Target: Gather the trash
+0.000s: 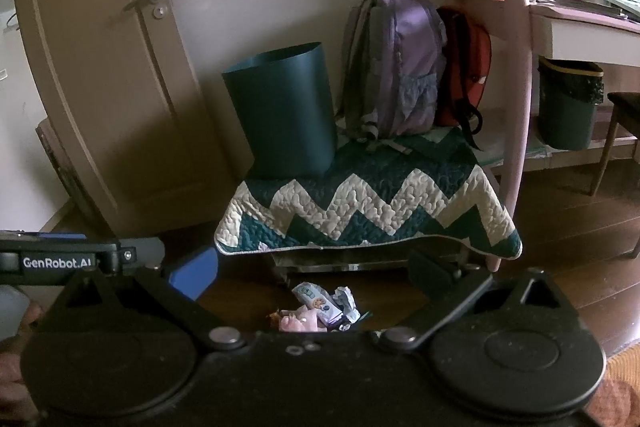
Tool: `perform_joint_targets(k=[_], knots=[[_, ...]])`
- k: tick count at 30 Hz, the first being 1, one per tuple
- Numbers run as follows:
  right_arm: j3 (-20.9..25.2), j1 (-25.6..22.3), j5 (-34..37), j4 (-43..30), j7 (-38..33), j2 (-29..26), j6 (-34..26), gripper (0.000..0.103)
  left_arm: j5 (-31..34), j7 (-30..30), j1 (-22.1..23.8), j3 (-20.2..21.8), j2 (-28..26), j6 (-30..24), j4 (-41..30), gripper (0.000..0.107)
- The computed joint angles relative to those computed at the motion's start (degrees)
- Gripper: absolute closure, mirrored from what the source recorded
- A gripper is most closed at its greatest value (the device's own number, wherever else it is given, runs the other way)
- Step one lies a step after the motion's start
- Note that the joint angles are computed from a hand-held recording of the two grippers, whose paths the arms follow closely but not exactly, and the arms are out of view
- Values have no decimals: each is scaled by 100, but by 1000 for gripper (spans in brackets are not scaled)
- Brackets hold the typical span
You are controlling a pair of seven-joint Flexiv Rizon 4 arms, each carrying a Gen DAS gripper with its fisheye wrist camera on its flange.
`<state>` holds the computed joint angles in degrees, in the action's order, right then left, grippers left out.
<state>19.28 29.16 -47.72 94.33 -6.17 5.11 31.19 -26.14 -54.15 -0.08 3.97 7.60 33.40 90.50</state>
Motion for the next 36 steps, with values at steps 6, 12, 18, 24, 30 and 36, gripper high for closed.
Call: perform_joint_targets(k=[6, 12, 18, 24, 30, 36], knots=[[5, -5, -7, 22, -48, 5, 26, 2, 7, 5, -3, 0, 0, -7, -5, 4], [-1, 4, -10, 4, -64, -14, 17, 2, 22, -22, -21, -2, 33, 21, 38, 4], [-4, 29, 7, -22, -96, -37, -40, 3, 41, -52, -19, -10, -1, -14, 5, 4], [-101, 14, 118, -140, -412, -148, -26, 4, 43, -84, 33, -65, -285, -149, -234, 4], [-331, -48, 402, -304, -633, -475, 147, 7, 225, -146, 85, -208, -776, -86, -567, 4], [-651, -137, 872, -520, -1094, -1013, 599, 8, 477, -430, 170, -414, -1691, -362, -1377, 4]])
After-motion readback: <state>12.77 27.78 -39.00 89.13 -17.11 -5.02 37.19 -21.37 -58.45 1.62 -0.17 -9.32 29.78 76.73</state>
